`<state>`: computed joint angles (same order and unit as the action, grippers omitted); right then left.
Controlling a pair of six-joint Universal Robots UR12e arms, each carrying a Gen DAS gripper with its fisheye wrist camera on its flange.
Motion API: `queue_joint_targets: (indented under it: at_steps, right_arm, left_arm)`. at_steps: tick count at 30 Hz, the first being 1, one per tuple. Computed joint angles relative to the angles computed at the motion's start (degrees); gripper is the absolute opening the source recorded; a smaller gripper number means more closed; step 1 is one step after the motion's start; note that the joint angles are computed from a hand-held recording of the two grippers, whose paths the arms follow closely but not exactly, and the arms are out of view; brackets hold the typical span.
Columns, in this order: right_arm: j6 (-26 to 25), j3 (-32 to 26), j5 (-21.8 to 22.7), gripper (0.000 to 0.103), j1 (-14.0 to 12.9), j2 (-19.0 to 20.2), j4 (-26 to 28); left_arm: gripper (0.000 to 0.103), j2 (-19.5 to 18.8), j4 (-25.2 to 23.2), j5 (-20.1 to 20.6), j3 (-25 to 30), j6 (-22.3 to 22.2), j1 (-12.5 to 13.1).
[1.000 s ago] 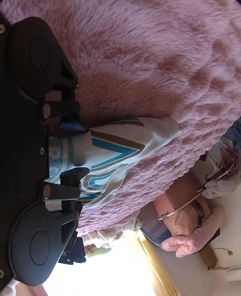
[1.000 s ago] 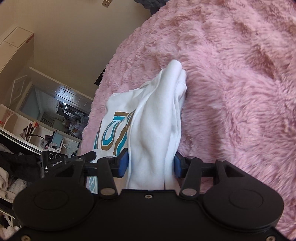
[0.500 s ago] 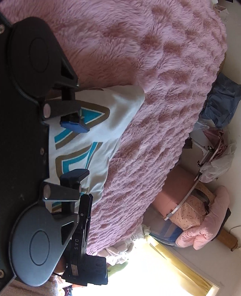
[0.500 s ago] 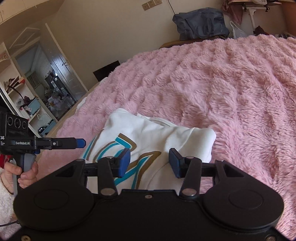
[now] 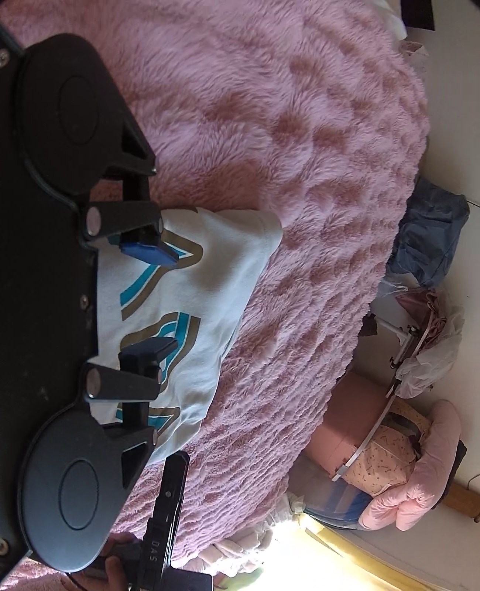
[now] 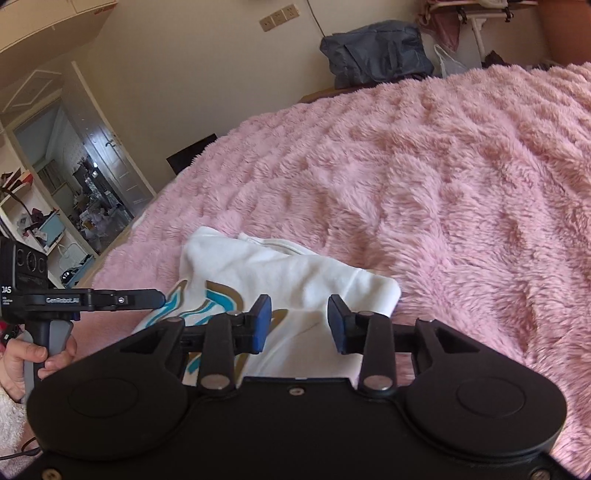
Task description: Fold small clothes
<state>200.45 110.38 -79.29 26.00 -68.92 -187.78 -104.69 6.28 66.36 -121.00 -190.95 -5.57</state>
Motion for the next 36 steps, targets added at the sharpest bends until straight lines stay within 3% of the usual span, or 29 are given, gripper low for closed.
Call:
queue_joint_targets:
  at_steps: [5,12,16,22,26,28,30,36]
  right_arm:
    - [-6.38,3.44,-3.00,0.037,3.98,-4.03,-1.74]
    - [-10.21,7.20,-3.26,0.039,7.92,-6.77,0.95]
    - [-7.88,8.54,-5.89,0.039,8.85,-7.11,2.76]
    - [-1.90,10.15,-6.85,0.038,8.44,-6.74,5.25]
    - [1.06,10.57,-7.96,0.038,8.82,-6.68,4.78]
    - [3.31,10.42,-9.95,0.040,9.68,-7.35,4.24]
    - [5.78,10.00,-12.73,0.045,10.91,-8.32,3.87]
    - [9.77,5.48,-28.67,0.064,17.62,-11.45,15.50]
  left_arm:
    - [0.046,4.99,-3.84,5.01,-3.41,-1.36,-1.99]
    - [0.047,7.69,-4.17,5.04,-7.11,-2.55,-3.73]
    - [0.048,8.03,-5.40,5.50,-8.23,-3.74,-4.42]
    - [0.049,5.58,-2.44,7.96,-9.29,-4.00,-5.67]
    - [0.048,6.91,-2.22,8.22,-9.63,-5.69,-5.89]
    - [0.049,8.86,-2.38,8.83,-10.17,-5.90,-5.97]
    - [0.049,11.49,-3.66,12.24,-10.61,-5.08,-7.06]
    - [0.053,18.47,-9.99,20.43,-11.82,-5.70,-11.13]
